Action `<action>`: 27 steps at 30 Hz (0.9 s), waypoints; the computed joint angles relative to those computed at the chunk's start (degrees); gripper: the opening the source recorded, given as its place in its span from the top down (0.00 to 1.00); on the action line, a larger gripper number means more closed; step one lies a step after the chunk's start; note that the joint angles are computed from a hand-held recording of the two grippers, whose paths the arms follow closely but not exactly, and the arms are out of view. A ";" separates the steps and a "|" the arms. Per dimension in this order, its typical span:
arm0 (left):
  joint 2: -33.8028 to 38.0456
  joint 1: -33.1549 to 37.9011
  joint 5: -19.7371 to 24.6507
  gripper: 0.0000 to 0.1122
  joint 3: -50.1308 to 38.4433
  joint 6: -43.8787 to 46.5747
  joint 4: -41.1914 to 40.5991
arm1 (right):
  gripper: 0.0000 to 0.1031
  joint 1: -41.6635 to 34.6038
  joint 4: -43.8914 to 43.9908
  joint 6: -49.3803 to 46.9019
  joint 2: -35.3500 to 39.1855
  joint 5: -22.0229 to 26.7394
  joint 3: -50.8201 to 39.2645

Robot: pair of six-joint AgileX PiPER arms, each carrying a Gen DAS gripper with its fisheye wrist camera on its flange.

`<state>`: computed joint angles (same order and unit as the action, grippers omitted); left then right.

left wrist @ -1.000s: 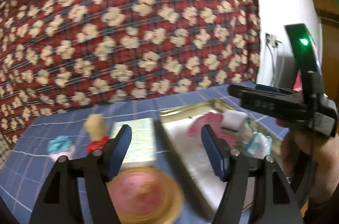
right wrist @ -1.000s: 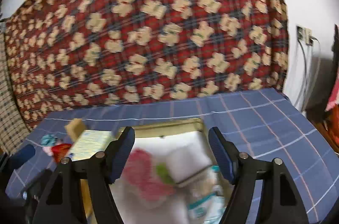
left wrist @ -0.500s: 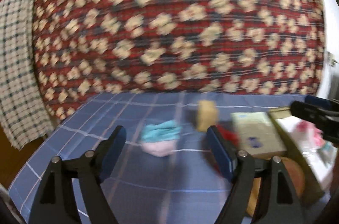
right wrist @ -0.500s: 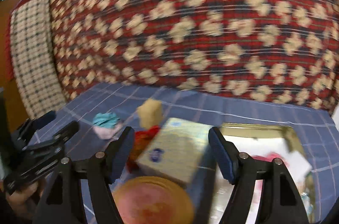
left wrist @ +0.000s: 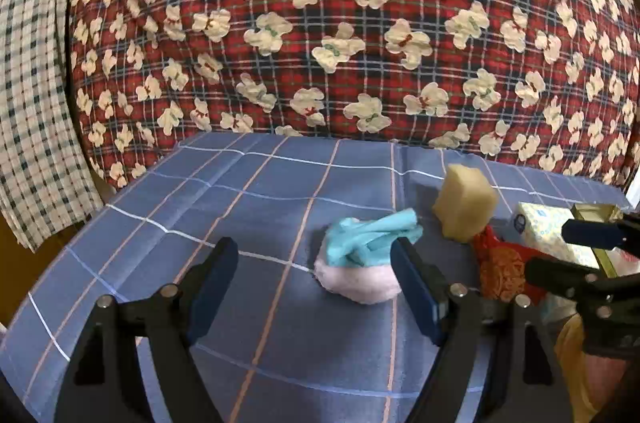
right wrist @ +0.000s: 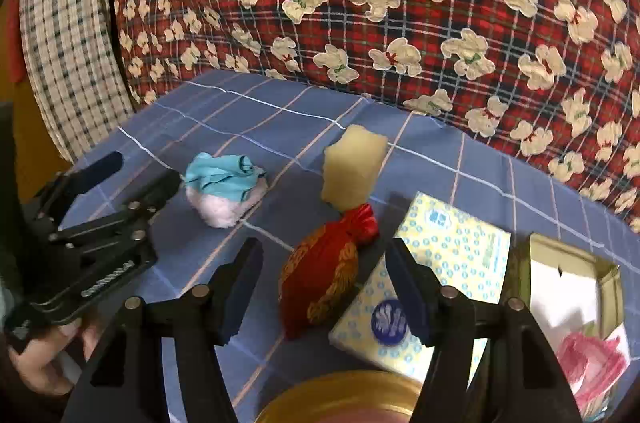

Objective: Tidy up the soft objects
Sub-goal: 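Move left gripper to the blue cloth while right gripper approaches the red pouch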

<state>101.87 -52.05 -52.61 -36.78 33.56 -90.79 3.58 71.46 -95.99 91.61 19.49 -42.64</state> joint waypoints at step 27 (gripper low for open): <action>0.39 2.39 1.87 0.25 0.97 -3.67 2.06 | 0.78 3.83 -32.46 33.76 11.17 4.30 -11.85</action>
